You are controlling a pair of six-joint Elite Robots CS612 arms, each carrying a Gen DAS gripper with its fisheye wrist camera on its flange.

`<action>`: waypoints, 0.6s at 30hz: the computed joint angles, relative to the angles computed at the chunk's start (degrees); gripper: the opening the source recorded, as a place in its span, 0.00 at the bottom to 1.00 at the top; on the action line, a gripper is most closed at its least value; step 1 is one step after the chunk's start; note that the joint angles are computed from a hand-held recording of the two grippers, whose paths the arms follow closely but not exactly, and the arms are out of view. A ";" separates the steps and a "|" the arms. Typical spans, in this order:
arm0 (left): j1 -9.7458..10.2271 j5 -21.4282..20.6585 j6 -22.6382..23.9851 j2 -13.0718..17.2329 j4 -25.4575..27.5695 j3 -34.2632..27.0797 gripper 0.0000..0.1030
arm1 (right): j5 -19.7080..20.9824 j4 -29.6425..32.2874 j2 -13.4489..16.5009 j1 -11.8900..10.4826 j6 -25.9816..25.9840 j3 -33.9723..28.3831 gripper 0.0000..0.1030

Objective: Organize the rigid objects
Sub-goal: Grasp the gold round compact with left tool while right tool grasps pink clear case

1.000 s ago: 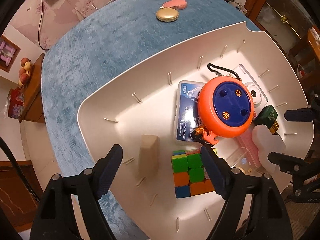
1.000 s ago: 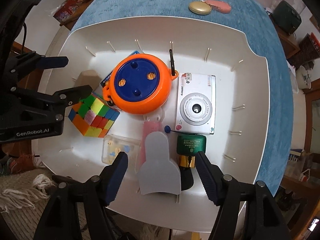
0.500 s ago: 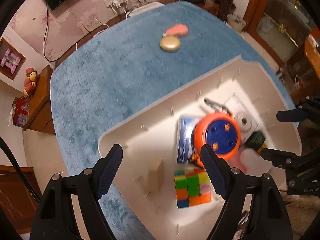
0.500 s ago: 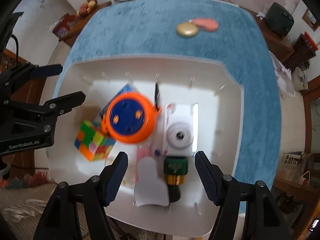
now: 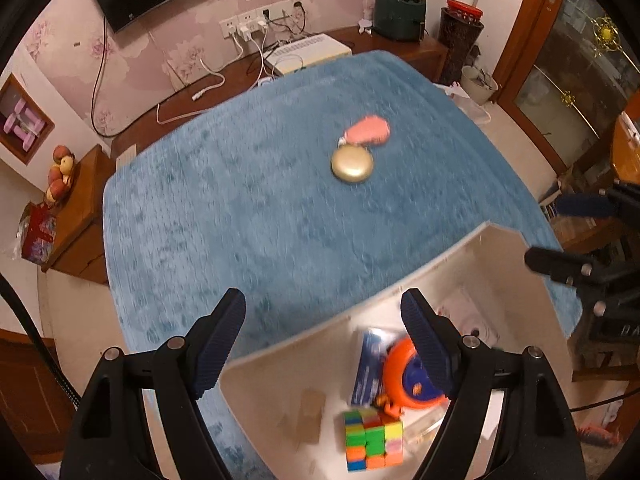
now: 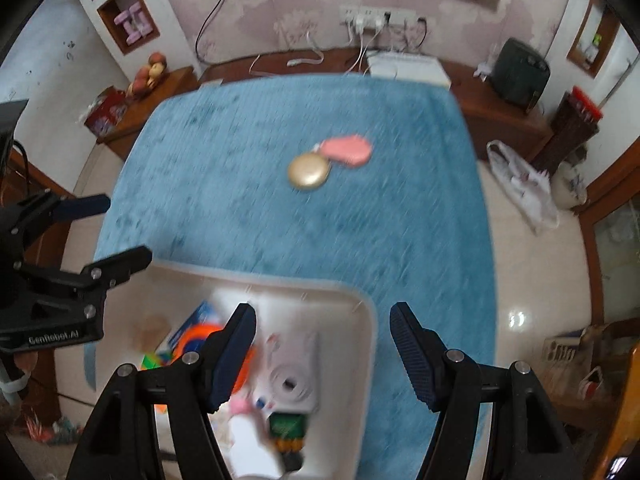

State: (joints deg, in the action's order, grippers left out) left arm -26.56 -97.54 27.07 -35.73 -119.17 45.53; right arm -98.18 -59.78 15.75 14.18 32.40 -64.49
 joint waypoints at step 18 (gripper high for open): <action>-2.43 2.19 -8.27 15.66 11.45 -26.63 0.80 | -1.13 -13.98 -0.34 -5.30 -22.26 10.71 0.68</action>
State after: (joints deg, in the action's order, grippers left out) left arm -28.98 -95.34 18.80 -20.07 -107.73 18.90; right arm -99.31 -73.77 15.40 8.88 10.14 -53.78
